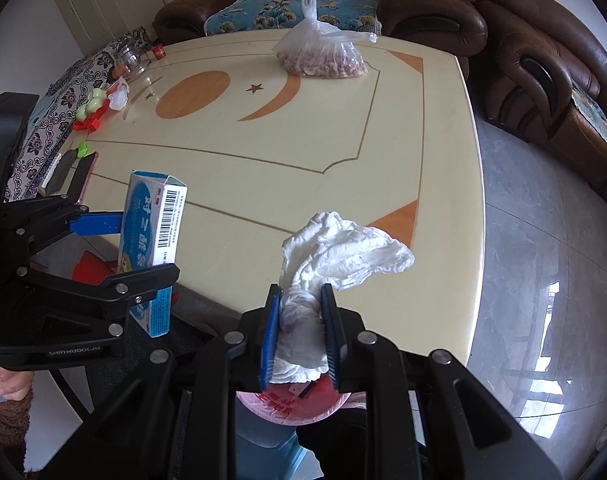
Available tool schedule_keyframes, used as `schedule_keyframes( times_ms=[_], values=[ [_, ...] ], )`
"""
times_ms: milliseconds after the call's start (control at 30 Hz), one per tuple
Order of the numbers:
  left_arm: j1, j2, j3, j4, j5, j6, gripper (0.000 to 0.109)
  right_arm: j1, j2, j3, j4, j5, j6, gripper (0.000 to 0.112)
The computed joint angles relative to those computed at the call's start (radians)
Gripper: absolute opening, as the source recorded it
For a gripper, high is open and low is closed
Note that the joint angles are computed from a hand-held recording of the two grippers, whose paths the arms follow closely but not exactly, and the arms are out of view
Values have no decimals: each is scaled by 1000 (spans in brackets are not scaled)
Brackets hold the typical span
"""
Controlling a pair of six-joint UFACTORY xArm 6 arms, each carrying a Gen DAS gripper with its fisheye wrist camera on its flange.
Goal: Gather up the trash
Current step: 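Carry the medicine box and tissue with both tools over the pink bin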
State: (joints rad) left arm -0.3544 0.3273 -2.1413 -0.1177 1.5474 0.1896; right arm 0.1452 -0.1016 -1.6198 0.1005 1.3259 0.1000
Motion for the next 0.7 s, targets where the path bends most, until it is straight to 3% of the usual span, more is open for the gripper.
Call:
schedule_keyframes(
  times_ms=[400,700],
  values=[
    [-20,-250,437,-13,-168,22,66,69,-176,260,1,-84,33,21],
    [-20,-312,615,-21,-247,28,66,110,-236,400,-73,-153,57,21]
  ],
)
